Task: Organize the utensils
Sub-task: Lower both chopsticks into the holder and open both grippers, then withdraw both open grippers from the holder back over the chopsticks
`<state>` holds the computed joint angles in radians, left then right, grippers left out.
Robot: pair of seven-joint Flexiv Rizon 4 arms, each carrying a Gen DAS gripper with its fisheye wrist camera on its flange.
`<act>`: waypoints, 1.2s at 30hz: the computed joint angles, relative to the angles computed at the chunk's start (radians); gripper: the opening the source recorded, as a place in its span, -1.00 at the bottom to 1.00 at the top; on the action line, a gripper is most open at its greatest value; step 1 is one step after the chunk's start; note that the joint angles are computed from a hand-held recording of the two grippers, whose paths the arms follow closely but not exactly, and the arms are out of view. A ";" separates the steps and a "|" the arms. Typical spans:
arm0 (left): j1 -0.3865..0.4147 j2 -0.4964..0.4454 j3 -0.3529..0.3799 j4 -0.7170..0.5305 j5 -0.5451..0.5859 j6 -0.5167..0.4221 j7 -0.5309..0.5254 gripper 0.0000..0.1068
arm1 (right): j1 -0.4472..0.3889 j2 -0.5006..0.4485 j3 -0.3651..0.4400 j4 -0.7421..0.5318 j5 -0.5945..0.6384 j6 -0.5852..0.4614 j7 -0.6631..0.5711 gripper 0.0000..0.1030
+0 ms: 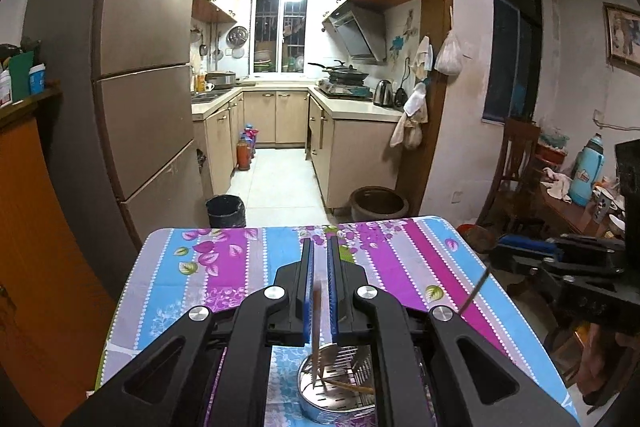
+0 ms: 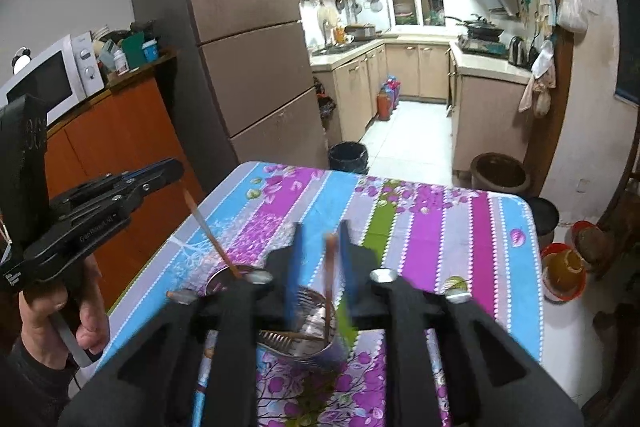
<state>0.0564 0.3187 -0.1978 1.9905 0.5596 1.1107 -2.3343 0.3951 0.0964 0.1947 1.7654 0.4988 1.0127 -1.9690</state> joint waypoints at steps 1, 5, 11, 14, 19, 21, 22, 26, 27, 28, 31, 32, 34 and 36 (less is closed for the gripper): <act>0.005 0.005 -0.002 0.002 0.007 -0.002 -0.011 -0.86 | -0.003 0.004 0.000 0.005 0.000 0.018 0.000 -0.31; 0.020 0.023 0.003 0.015 0.005 -0.004 -0.043 -0.86 | -0.010 0.020 -0.014 0.020 0.021 0.067 -0.012 -0.10; 0.049 0.080 0.009 0.044 0.006 -0.019 -0.077 -0.42 | -0.022 0.062 -0.058 0.047 0.097 0.073 -0.071 0.10; 0.061 0.137 0.035 0.087 -0.020 -0.012 -0.079 -0.33 | -0.028 0.097 -0.087 0.069 0.152 0.058 -0.111 0.14; 0.099 0.309 0.046 0.200 -0.047 -0.025 -0.047 -0.04 | -0.025 0.222 -0.154 0.158 0.268 0.022 -0.213 0.18; 0.111 0.408 0.037 0.257 -0.047 -0.037 -0.036 0.09 | -0.013 0.298 -0.174 0.218 0.304 0.018 -0.250 0.25; 0.119 0.467 0.022 0.287 -0.041 -0.049 -0.031 0.16 | -0.003 0.340 -0.184 0.250 0.317 0.014 -0.267 0.27; 0.107 0.705 -0.057 0.398 -0.031 -0.113 0.004 0.40 | 0.068 0.555 -0.214 0.426 0.342 0.028 -0.323 0.36; 0.094 0.761 -0.081 0.422 -0.038 -0.135 0.013 0.45 | 0.049 0.625 -0.191 0.481 0.372 0.022 -0.346 0.36; 0.076 0.810 -0.104 0.445 -0.050 -0.153 0.021 0.49 | 0.057 0.672 -0.183 0.523 0.372 0.036 -0.342 0.36; -0.027 0.967 -0.194 0.527 -0.126 -0.234 0.015 0.56 | 0.080 0.817 -0.146 0.651 0.374 0.072 -0.306 0.37; -0.042 0.985 -0.218 0.543 -0.153 -0.240 0.017 0.56 | 0.074 0.871 -0.107 0.704 0.385 0.102 -0.285 0.37; -0.109 1.039 -0.311 0.569 -0.199 -0.306 -0.019 0.56 | 0.080 0.951 -0.063 0.776 0.387 0.117 -0.246 0.37; -0.159 1.055 -0.374 0.594 -0.234 -0.330 -0.062 0.56 | 0.080 1.020 0.008 0.839 0.397 0.133 -0.185 0.36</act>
